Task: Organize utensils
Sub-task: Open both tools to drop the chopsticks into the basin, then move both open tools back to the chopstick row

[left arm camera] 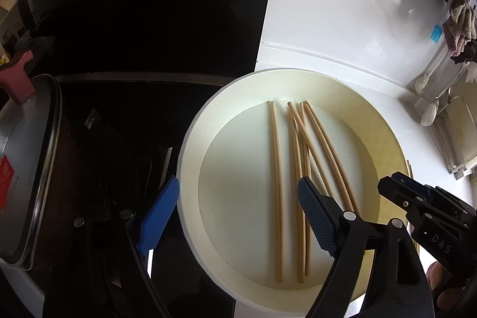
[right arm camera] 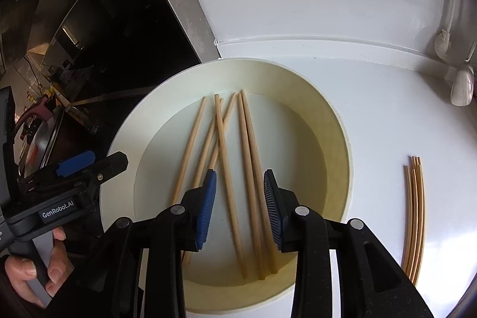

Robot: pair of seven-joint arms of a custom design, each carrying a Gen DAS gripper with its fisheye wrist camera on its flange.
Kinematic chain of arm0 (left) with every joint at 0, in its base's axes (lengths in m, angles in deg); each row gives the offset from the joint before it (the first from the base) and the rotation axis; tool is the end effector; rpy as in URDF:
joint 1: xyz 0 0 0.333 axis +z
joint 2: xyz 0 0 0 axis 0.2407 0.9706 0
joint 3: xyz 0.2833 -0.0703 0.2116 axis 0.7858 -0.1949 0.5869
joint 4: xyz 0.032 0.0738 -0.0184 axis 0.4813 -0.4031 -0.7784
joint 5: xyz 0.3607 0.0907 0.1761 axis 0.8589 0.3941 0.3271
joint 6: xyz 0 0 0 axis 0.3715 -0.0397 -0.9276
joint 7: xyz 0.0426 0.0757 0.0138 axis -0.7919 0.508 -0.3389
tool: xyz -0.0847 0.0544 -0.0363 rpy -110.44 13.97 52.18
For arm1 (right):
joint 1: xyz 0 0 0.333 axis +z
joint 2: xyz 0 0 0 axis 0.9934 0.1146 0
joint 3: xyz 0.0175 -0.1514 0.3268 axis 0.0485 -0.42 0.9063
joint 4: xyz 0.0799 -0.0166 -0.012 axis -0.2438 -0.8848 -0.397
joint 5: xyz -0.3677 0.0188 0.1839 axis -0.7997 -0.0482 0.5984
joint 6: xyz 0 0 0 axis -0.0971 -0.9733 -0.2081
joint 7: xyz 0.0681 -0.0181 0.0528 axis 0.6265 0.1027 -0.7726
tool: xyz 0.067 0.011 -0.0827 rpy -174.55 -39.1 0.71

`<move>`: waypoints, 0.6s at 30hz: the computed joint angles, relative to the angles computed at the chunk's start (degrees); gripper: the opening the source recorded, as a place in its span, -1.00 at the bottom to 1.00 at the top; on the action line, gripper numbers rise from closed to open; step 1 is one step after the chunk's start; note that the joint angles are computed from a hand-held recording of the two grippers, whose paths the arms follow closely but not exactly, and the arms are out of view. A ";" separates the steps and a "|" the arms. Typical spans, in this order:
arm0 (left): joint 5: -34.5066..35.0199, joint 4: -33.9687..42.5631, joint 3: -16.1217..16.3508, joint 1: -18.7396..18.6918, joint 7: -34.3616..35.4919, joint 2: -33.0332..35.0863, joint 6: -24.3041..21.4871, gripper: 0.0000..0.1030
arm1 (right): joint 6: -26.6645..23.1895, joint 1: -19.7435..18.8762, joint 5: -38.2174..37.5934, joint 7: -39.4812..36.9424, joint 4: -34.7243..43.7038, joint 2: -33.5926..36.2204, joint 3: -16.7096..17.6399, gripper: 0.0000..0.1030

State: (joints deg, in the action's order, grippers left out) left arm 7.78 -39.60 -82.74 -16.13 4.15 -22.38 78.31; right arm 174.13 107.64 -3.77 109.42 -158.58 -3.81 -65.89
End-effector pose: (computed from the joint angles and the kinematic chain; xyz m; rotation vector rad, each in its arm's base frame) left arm 0.6410 -0.4632 0.4840 -2.0558 1.7734 -0.6057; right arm 0.6498 0.3314 0.4702 -1.9176 1.5638 -0.2279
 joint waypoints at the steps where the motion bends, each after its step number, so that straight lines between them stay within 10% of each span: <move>1: 0.15 -0.59 0.07 -0.13 -0.38 -0.51 0.05 0.58 | 0.24 -0.06 0.11 -0.09 -0.82 -0.57 0.04 -0.37; 18: 0.26 1.66 -1.96 -3.81 0.00 -0.06 1.14 0.61 | 7.21 -2.75 2.80 -2.26 -18.16 -12.92 0.44 -0.20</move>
